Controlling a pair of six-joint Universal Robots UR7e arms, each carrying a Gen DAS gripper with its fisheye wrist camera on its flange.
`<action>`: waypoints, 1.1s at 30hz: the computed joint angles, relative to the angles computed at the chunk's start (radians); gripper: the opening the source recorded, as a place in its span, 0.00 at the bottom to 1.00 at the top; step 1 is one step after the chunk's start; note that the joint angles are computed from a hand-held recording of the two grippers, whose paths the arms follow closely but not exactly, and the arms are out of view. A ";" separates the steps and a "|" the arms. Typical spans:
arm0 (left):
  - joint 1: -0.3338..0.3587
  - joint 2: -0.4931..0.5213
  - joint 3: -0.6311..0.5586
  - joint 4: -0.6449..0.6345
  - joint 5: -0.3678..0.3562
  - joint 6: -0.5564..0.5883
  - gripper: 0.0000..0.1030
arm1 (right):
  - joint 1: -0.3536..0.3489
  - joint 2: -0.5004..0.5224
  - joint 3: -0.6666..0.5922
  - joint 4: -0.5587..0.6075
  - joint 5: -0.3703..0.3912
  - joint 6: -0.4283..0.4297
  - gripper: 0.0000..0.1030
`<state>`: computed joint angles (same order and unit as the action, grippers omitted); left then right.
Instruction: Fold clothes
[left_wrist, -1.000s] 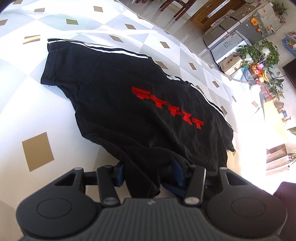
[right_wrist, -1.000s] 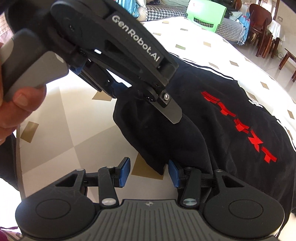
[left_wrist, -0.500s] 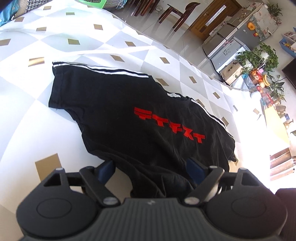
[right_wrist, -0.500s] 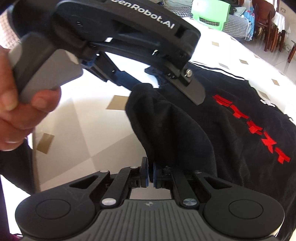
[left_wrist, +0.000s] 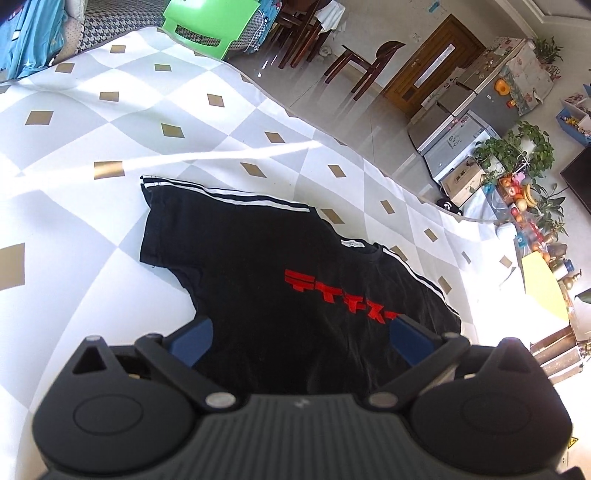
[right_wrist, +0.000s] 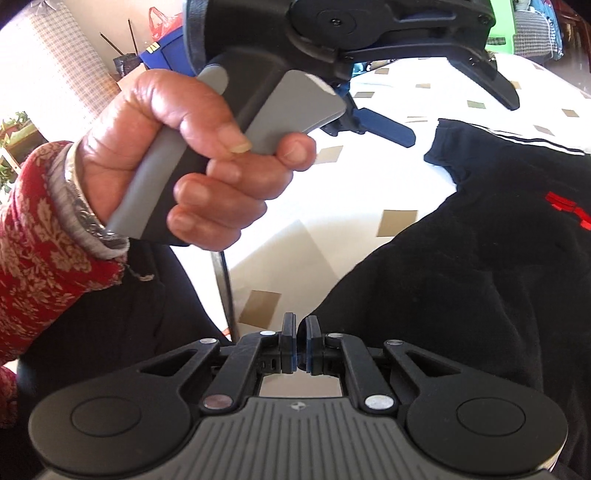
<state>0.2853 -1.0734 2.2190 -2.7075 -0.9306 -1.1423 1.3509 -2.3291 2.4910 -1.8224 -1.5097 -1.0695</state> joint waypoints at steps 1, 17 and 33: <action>-0.001 -0.007 0.002 0.007 0.006 -0.002 1.00 | -0.014 -0.002 -0.001 0.024 0.021 0.009 0.06; 0.007 0.045 -0.032 0.109 -0.062 0.047 1.00 | -0.021 -0.025 -0.013 -0.188 -0.123 0.068 0.35; -0.070 0.134 -0.036 0.162 -0.158 0.112 1.00 | -0.147 -0.166 0.018 -0.251 -0.264 -0.197 0.45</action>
<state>0.2153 -0.9396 2.1827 -2.5454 -1.0881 -1.0300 1.2034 -2.4956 2.5093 -2.0729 -1.7736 -1.2665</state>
